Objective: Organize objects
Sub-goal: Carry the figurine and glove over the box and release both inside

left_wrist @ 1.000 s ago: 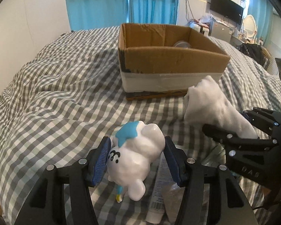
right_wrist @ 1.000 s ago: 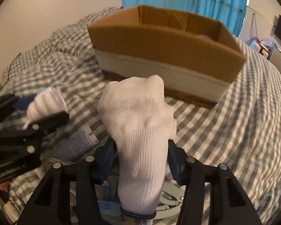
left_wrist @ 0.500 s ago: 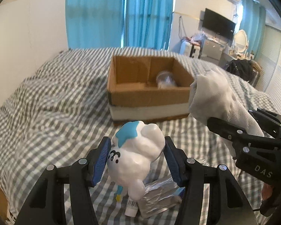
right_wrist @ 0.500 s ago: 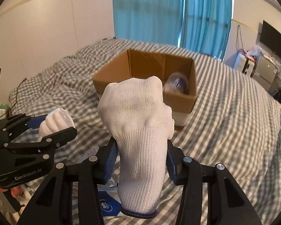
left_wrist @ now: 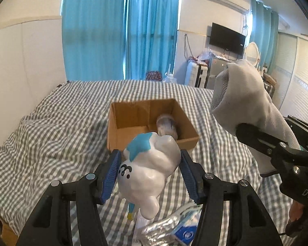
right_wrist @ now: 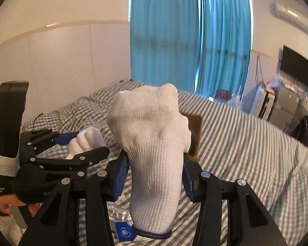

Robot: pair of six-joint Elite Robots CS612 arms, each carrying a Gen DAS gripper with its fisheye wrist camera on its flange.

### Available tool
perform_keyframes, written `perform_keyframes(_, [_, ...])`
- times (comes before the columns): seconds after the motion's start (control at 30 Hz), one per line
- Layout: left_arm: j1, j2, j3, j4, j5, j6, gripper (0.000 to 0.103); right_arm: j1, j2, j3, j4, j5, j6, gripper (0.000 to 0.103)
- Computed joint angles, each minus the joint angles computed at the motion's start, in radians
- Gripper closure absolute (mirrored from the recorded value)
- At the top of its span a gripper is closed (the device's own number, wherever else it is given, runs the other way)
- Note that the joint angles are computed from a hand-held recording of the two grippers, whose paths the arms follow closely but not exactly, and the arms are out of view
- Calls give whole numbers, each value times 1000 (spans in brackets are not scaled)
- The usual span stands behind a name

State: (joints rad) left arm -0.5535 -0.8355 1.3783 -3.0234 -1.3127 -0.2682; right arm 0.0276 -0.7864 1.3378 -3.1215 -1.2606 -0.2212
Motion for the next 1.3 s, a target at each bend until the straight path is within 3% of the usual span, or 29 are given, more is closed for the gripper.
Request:
perform_keyframes(0.2, [9, 44, -101, 14, 16, 34, 44, -1, 13, -53, 5, -4, -8, 57])
perform_keyframes(0.43, [29, 130, -264, 81, 18, 42, 44, -10, 82, -200, 93, 21, 32, 57])
perform_keyframes(0.67, [52, 245, -455, 149, 0, 53, 44, -6, 206, -430, 211, 17, 35, 57])
perform_keyframes(0.97, [69, 378, -643, 270, -21, 120, 44, -19, 442, -837, 454, 25, 98, 57])
perform_keyframes(1.2, [71, 410, -674, 300, -29, 140, 44, -10, 522, -955, 564, -1, 72, 54])
perform_keyframes(1.3, [72, 402, -660, 317, -36, 130, 42, -10, 509, -919, 541, -3, 79, 49])
